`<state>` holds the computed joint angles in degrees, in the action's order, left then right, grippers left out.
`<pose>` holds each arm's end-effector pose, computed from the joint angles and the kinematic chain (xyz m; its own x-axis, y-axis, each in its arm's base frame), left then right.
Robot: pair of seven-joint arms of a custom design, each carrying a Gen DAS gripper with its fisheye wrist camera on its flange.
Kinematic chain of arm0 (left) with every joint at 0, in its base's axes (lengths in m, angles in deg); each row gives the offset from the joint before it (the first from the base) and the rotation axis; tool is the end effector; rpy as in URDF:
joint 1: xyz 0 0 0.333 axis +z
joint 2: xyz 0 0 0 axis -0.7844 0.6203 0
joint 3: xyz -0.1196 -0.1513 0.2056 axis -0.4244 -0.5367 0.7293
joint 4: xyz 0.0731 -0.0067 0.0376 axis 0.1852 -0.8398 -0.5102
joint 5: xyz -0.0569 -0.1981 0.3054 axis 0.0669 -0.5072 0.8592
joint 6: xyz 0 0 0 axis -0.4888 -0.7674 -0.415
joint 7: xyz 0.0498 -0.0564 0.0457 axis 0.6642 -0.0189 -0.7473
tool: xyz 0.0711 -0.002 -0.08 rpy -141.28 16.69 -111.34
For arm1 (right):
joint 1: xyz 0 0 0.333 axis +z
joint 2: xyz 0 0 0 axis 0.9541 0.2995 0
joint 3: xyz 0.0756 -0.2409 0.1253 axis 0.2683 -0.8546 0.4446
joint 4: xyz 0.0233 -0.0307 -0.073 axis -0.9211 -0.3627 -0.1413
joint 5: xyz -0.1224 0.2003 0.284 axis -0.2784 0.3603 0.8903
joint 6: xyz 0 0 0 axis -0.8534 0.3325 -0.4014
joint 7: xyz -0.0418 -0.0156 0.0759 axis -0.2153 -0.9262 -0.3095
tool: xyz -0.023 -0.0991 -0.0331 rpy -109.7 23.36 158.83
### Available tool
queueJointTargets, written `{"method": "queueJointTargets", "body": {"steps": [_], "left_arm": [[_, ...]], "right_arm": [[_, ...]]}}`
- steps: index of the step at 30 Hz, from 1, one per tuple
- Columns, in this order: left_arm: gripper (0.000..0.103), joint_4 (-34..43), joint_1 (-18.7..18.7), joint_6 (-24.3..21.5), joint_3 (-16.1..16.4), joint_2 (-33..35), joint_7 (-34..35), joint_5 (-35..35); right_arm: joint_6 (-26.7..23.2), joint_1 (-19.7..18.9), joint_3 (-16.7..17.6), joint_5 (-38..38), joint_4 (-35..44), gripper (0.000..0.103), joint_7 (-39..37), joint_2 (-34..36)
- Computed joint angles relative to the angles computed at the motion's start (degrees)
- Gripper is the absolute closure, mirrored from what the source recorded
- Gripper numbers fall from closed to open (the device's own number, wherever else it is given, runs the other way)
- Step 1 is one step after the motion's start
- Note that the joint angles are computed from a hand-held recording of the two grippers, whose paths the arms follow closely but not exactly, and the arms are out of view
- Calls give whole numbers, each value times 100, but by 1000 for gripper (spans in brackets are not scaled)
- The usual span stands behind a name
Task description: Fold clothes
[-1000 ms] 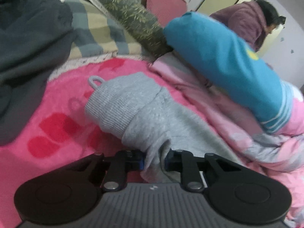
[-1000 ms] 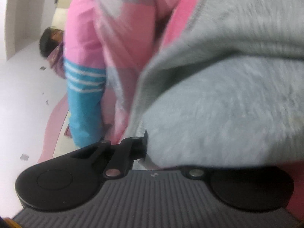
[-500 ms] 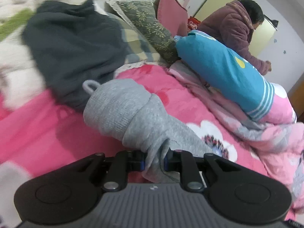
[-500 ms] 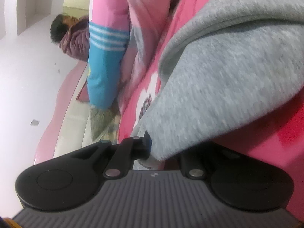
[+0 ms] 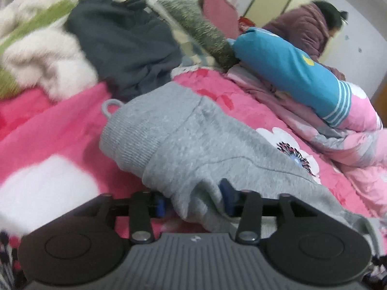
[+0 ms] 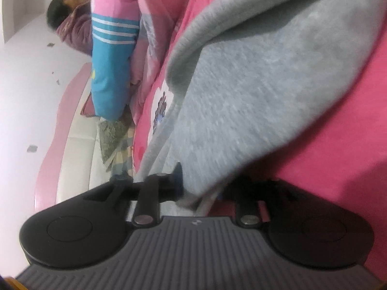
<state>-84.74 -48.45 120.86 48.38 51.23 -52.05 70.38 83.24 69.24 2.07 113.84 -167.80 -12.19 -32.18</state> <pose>0.6029 -0.0041 0.4743 0.4192 -0.7968 0.4352 -0.4359 -0.5971 -0.6734 0.7091 0.0674 0.4432 -0.1118 -0.4141 -0.9034 -0.8112 0.5631 -0.1578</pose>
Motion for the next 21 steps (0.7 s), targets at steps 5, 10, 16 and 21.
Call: {"method": "queueJointTargets", "body": {"steps": [5,10,16,21], "left_arm": [[22,-379,-285,-109,557,-586,-2735,2688],[11,-819,50,-521,208,-1379,-4614,4478],[1,-1437,311,-800,-406,-2182,-4927,4595],[0,-1964,431,-907,-917,-2849,-5080,4300]], "right_arm": [[82,-163,-204,361,-1416,50,-901,-1144],[287,-4,-672,417,-2677,31,-1624,-2226],[1094,384,-1142,-5,-3916,17,-2504,-3248],[2422,767,-1236,-691,-4655,9,-3195,-3737]]}}
